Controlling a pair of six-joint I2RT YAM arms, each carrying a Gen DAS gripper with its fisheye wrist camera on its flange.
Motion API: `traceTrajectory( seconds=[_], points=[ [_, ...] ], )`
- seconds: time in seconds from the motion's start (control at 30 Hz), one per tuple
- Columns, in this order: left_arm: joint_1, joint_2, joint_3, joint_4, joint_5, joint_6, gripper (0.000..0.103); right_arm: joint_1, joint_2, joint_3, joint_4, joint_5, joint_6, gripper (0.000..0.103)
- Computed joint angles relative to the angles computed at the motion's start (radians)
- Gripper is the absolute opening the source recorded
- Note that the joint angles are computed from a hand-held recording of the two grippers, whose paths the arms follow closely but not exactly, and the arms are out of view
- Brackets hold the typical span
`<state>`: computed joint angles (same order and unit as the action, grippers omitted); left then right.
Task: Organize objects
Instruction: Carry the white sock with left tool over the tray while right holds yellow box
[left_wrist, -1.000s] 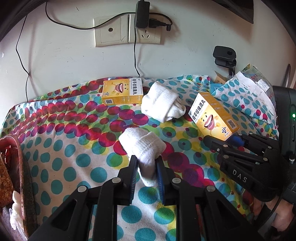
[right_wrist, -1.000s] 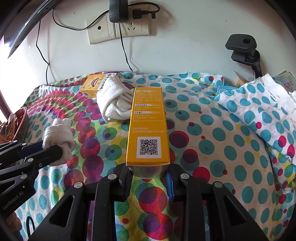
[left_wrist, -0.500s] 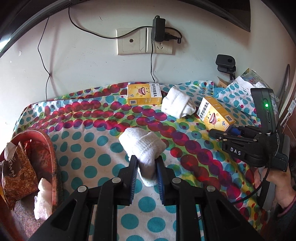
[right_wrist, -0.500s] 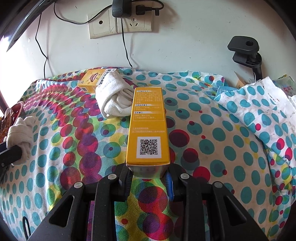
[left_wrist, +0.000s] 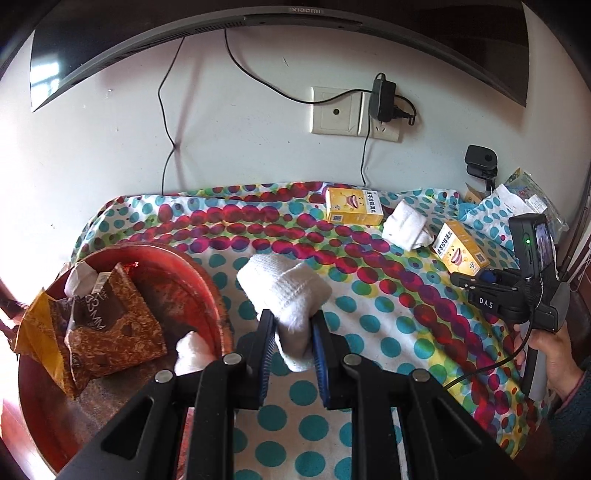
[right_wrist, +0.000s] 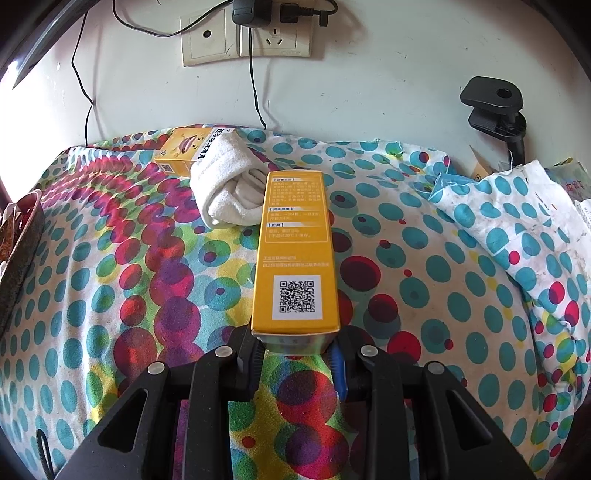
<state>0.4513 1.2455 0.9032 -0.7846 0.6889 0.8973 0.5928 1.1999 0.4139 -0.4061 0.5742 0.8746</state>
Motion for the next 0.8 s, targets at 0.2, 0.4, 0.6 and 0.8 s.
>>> traceTrajectory(
  seconds=[0.2,0.4,0.6,0.8],
  points=[
    [0.088,0.054,0.058,0.016,0.023,0.018,0.02,0.01,0.01,0.009,-0.014,0.011,0.008,0.029],
    [0.164,0.149,0.118,0.047,0.035,0.012,0.02,0.015,0.026,0.017,-0.02,0.02,0.01,0.029],
    [0.227,0.261,0.187,0.089,0.035,-0.021,0.02,0.03,0.057,0.036,-0.037,0.04,0.019,0.029],
    [0.267,0.36,0.267,0.093,0.035,-0.033,0.02,0.032,0.063,0.042,-0.044,0.046,0.018,0.029]
  ],
)
